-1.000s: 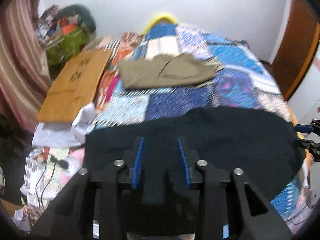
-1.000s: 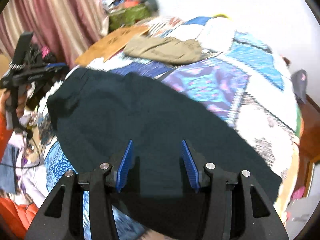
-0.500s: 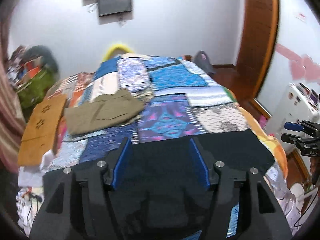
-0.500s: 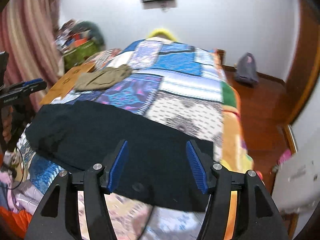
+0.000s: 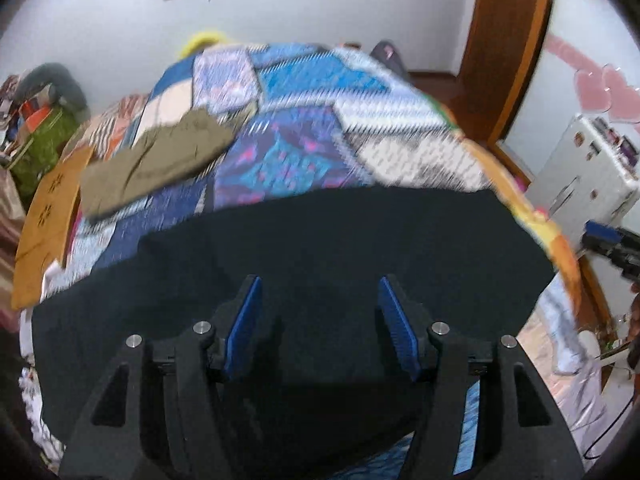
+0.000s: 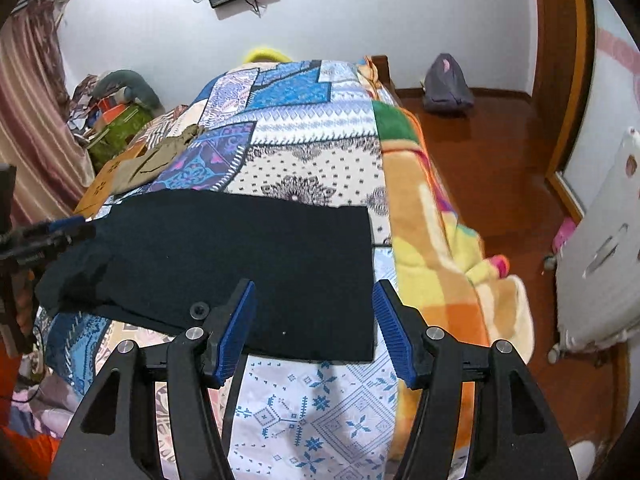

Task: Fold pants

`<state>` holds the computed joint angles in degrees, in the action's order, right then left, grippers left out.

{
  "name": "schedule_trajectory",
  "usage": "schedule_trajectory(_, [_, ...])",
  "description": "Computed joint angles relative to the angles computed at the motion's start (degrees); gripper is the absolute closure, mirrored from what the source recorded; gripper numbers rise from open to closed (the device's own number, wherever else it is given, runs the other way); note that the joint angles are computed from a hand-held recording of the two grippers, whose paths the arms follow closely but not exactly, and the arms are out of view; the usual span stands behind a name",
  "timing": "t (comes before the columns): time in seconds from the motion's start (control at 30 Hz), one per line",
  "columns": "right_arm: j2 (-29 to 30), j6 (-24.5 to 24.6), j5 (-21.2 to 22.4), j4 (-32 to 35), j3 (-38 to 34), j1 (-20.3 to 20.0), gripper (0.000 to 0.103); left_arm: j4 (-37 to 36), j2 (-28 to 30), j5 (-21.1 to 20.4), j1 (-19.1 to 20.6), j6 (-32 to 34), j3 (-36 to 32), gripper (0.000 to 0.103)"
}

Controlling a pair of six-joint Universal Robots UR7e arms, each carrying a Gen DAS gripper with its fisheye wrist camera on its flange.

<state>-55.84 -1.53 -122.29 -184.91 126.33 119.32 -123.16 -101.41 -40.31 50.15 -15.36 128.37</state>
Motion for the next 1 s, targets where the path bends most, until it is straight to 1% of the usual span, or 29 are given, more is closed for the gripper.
schedule_trajectory(0.07, [0.3,0.2,1.0,0.0,0.3,-0.4,0.046,2.8,-1.3,-1.8,1.5,-2.1,0.3,0.043])
schedule_trajectory(0.13, [0.8,0.2,1.6,0.1,0.2,-0.6,0.046,5.2,-2.6,-4.4,3.3,-4.1,0.6,0.042])
schedule_trajectory(0.17, [1.1,0.1,1.9,0.1,0.1,-0.7,0.046,3.6,-4.5,-5.8,3.9,-4.3,2.0,0.042])
schedule_trajectory(0.2, [1.5,0.1,2.3,0.3,-0.1,-0.8,0.046,3.5,-5.6,-6.1,3.8,-4.8,2.6,0.042])
schedule_trajectory(0.37, [3.0,-0.1,4.1,0.4,-0.7,-0.7,0.046,8.2,-10.1,-6.1,1.6,-8.9,4.2,0.042])
schedule_trajectory(0.53, [3.4,-0.2,5.0,0.1,-0.3,-0.4,0.046,10.8,-11.2,-5.4,0.3,-11.5,4.3,0.042])
schedule_trajectory(0.67, [3.3,1.0,4.8,-0.5,0.5,-0.5,0.046,12.7,-9.5,-5.6,0.1,-11.5,2.3,0.046])
schedule_trajectory(0.77, [2.5,2.5,4.5,-1.1,1.6,-0.7,0.046,11.0,-8.1,-4.7,-1.0,-9.4,1.4,0.046])
schedule_trajectory(0.9, [1.6,4.4,4.5,-2.5,2.9,-0.9,0.046,5.6,-4.4,-3.4,-2.2,-4.4,0.2,0.046])
schedule_trajectory(0.93, [1.5,4.8,4.3,-2.7,3.2,-0.9,0.046,3.6,-2.7,-3.1,-2.5,-2.7,-0.3,0.046])
schedule_trajectory(1.0, [1.4,5.9,3.7,-3.5,3.6,-0.7,0.045,0.2,0.2,-3.5,-2.4,0.0,-1.4,0.046])
